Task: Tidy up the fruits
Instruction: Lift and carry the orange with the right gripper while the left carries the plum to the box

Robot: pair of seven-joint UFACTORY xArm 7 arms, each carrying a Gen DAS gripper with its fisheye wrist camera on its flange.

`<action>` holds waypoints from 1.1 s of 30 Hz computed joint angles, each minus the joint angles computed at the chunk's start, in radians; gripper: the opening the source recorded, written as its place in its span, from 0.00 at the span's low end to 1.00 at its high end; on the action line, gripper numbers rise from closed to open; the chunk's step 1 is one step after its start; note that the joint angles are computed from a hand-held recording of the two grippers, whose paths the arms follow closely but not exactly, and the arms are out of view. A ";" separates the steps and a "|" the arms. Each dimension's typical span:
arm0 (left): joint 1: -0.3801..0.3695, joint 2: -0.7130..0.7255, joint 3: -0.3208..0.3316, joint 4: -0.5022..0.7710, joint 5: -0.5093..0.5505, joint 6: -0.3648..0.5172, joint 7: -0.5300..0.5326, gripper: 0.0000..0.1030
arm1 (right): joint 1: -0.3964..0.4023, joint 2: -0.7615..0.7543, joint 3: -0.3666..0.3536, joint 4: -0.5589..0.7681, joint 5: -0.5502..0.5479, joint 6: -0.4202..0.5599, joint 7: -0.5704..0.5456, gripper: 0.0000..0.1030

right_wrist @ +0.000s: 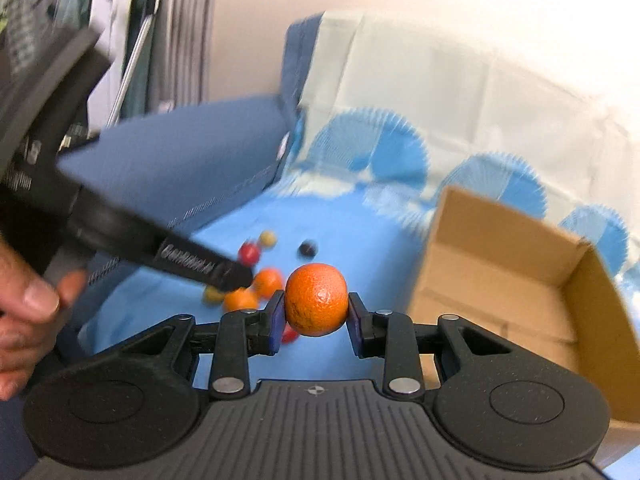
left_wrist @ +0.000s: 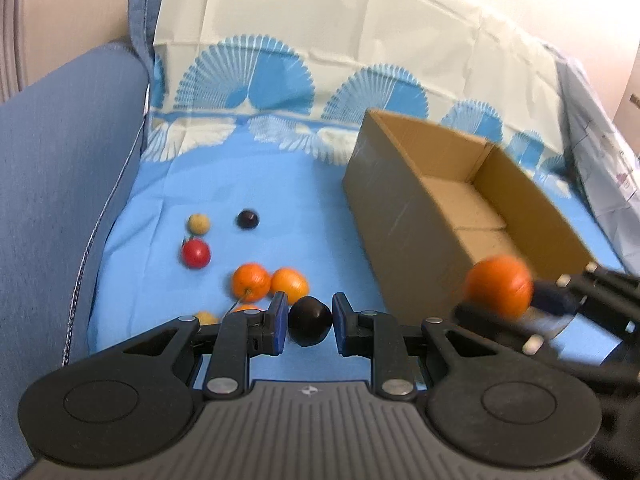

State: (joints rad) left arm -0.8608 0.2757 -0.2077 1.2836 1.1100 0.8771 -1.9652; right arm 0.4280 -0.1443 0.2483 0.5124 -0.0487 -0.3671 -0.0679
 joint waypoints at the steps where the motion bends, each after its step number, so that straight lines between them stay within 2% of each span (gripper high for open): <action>1: -0.002 0.000 0.000 0.009 0.007 0.003 0.000 0.25 | 0.008 -0.012 -0.034 -0.001 -0.036 -0.012 0.022 0.32; 7: -0.022 0.037 0.007 0.103 0.040 0.016 0.038 0.25 | 0.001 -0.040 -0.208 0.042 -0.243 -0.049 0.146 0.32; 11: -0.044 0.086 0.028 0.187 0.054 0.010 0.071 0.25 | -0.051 -0.010 -0.294 0.089 -0.381 -0.075 0.233 0.32; 13: -0.057 0.113 0.048 0.222 0.085 -0.023 0.050 0.25 | -0.069 0.014 -0.346 0.120 -0.468 -0.080 0.331 0.32; 14: -0.065 0.129 0.060 0.240 0.113 -0.047 0.028 0.25 | -0.073 0.033 -0.383 0.144 -0.536 -0.086 0.416 0.32; 16: -0.081 0.164 0.084 0.276 0.161 -0.083 -0.014 0.25 | -0.100 0.056 -0.404 0.163 -0.587 -0.100 0.509 0.32; 18: -0.091 0.204 0.101 0.321 0.180 -0.111 -0.026 0.25 | -0.132 0.063 -0.389 0.159 -0.579 -0.099 0.516 0.32; 24: -0.154 0.328 0.170 0.455 0.183 -0.111 0.027 0.25 | -0.237 0.080 -0.304 0.141 -0.485 -0.119 0.370 0.32; 29: -0.193 0.396 0.218 0.537 0.189 -0.102 0.062 0.25 | -0.302 0.070 -0.224 0.119 -0.286 -0.091 0.202 0.32; 33: -0.201 0.436 0.245 0.585 0.159 -0.129 0.099 0.25 | -0.315 0.070 -0.219 0.108 -0.231 -0.107 0.157 0.32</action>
State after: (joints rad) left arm -1.0621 0.7121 0.0373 1.8686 1.2693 0.7481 -1.8657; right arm 0.1132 -0.0740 0.0296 0.6202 -0.2794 -0.4746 0.0891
